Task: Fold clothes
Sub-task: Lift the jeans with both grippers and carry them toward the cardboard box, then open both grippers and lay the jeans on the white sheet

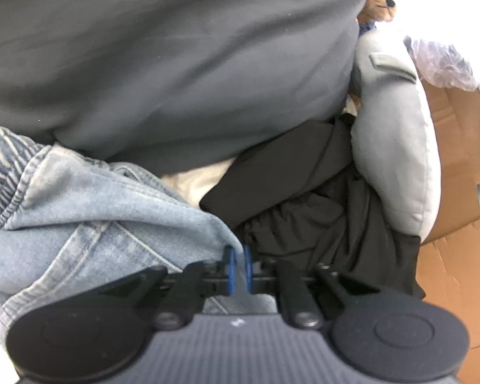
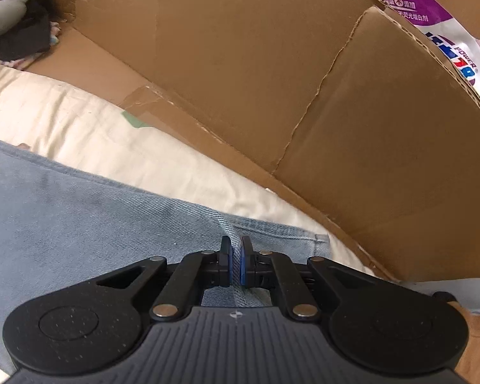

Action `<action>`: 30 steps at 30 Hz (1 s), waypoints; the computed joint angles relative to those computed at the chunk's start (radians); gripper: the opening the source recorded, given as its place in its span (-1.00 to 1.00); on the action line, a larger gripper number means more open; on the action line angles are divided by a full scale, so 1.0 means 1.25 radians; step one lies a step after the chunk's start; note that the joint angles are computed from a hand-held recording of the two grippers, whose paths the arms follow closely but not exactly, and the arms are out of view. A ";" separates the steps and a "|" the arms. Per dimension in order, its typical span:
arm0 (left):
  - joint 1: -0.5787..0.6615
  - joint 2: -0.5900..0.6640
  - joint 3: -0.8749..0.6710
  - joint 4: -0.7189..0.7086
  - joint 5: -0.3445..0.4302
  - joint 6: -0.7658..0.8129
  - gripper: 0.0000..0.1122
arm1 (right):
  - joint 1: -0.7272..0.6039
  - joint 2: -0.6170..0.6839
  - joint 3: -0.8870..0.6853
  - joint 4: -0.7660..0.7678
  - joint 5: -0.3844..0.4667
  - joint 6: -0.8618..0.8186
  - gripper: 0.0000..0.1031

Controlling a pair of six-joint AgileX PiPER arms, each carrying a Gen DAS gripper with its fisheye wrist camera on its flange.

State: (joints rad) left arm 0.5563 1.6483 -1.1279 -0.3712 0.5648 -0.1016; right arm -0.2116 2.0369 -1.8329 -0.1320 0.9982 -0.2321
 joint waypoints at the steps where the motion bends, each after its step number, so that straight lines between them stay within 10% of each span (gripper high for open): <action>1: -0.006 0.014 -0.018 0.004 0.001 -0.007 -0.88 | 0.006 0.009 -0.009 -0.020 0.001 0.020 -0.98; 19: -0.029 0.056 -0.038 0.025 -0.046 -0.026 -0.99 | 0.028 0.109 -0.123 -0.113 0.050 0.115 -0.98; 24: -0.091 0.073 -0.055 0.207 -0.052 -0.158 -0.95 | 0.036 0.137 -0.131 -0.131 0.034 0.159 -0.88; 30: -0.136 0.000 -0.013 0.222 -0.065 -0.168 -0.46 | 0.046 0.016 0.019 -0.125 -0.067 0.117 -0.03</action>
